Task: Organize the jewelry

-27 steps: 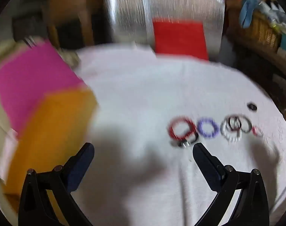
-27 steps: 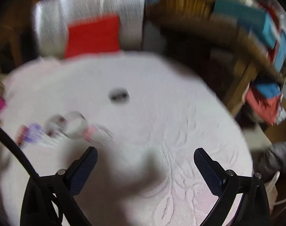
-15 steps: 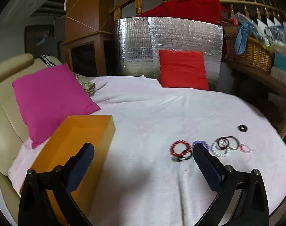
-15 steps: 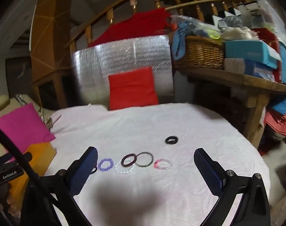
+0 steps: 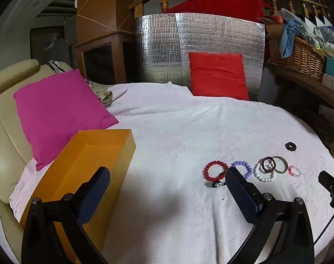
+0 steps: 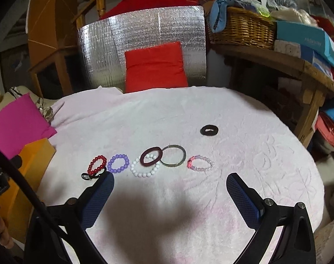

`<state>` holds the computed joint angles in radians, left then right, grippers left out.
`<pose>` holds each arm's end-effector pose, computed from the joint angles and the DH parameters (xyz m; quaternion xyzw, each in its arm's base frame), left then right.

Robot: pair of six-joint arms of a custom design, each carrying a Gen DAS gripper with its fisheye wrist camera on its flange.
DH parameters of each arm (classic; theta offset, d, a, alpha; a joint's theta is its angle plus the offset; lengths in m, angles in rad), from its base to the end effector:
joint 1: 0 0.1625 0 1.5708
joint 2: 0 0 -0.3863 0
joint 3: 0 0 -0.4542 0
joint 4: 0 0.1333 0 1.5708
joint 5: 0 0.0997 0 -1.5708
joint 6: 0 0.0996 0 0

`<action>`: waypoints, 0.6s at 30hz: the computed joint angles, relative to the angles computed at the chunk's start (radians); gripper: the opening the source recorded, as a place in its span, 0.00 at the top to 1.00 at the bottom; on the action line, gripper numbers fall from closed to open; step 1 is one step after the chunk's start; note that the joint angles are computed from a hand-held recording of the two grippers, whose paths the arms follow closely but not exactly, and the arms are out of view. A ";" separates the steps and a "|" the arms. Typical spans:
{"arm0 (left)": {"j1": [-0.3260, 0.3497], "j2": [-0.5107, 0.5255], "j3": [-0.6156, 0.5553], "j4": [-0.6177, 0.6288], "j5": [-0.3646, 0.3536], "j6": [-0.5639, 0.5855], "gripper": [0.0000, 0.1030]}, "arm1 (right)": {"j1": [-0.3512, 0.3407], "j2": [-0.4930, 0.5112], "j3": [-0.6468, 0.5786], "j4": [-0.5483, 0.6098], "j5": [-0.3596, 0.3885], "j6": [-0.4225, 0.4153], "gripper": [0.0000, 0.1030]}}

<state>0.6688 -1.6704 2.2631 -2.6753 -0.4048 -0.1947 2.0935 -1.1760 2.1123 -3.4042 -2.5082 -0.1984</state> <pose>-0.2093 -0.4520 0.3078 0.1490 0.8059 -0.4580 0.3444 0.3086 -0.4294 0.1944 0.1003 -0.8213 0.4475 0.3392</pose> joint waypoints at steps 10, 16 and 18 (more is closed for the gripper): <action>-0.004 0.041 -0.012 0.038 0.009 -0.029 0.00 | -0.008 -0.017 0.006 0.052 -0.010 0.052 0.00; -0.005 0.053 -0.015 0.058 0.008 -0.040 0.00 | -0.015 -0.027 0.014 0.068 -0.003 0.066 0.00; -0.004 0.056 -0.013 0.051 0.005 -0.037 0.00 | -0.016 -0.031 0.016 0.074 -0.001 0.070 0.00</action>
<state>0.6647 -1.6140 2.2503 -2.6240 -0.3996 -0.2320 2.0778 -1.2069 2.1278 -3.3304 -2.5096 -0.1281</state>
